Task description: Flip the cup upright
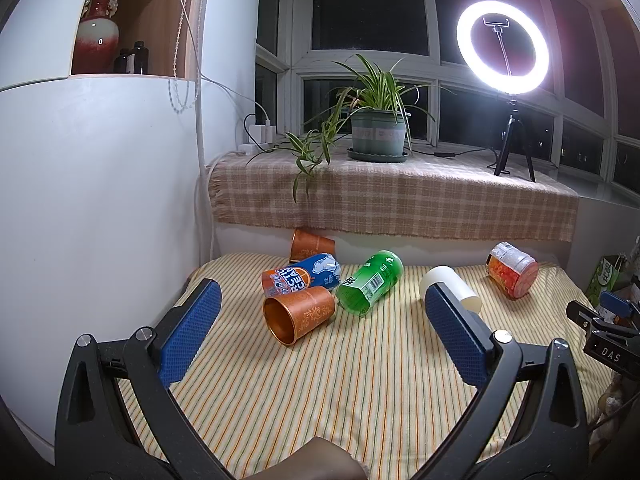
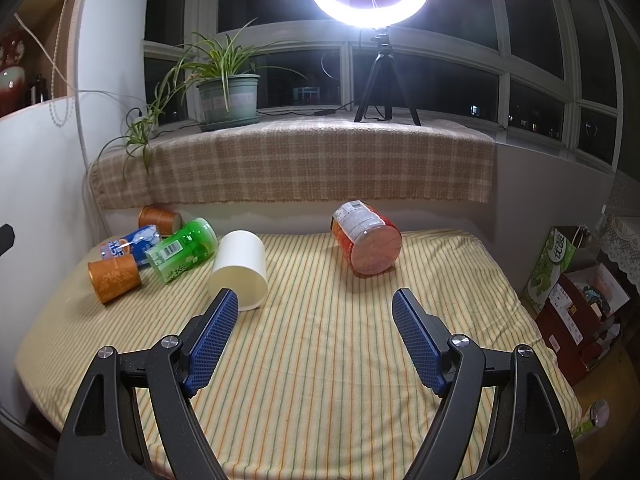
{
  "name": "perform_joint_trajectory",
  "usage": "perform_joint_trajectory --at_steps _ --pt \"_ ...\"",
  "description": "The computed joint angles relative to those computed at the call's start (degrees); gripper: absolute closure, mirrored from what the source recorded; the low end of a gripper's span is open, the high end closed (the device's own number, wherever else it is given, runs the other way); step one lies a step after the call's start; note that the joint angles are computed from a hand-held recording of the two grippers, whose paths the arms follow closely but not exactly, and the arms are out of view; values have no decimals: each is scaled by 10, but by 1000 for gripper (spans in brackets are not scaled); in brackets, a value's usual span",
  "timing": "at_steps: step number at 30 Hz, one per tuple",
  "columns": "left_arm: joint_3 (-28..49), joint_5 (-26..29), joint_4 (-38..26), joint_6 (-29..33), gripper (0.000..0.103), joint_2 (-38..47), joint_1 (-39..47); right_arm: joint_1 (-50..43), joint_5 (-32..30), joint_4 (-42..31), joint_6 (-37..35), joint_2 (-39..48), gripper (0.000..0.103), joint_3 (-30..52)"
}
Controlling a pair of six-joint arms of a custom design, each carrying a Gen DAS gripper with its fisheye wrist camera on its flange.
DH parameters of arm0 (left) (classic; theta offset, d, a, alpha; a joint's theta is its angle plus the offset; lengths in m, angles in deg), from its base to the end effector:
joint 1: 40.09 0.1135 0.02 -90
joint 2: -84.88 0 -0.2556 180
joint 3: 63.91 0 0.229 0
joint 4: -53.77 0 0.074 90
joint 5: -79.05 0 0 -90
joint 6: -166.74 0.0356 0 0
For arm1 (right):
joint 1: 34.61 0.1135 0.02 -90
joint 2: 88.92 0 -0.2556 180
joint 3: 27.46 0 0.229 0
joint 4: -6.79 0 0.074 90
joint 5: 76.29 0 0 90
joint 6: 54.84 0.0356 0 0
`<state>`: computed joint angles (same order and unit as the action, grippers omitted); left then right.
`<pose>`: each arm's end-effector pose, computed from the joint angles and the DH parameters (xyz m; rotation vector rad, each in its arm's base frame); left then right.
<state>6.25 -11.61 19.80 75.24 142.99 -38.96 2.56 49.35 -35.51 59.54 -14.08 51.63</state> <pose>0.2105 0.0046 0.3374 -0.0524 1.9526 0.0070 0.2218 0.1421 0.3137 0.0916 2.0939 -0.0557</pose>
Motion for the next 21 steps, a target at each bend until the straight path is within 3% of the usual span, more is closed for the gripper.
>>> perform_joint_trajectory --at_steps 21 --pt "7 -2 -3 -3 0 7 -2 3 -4 3 -4 16 24 8"
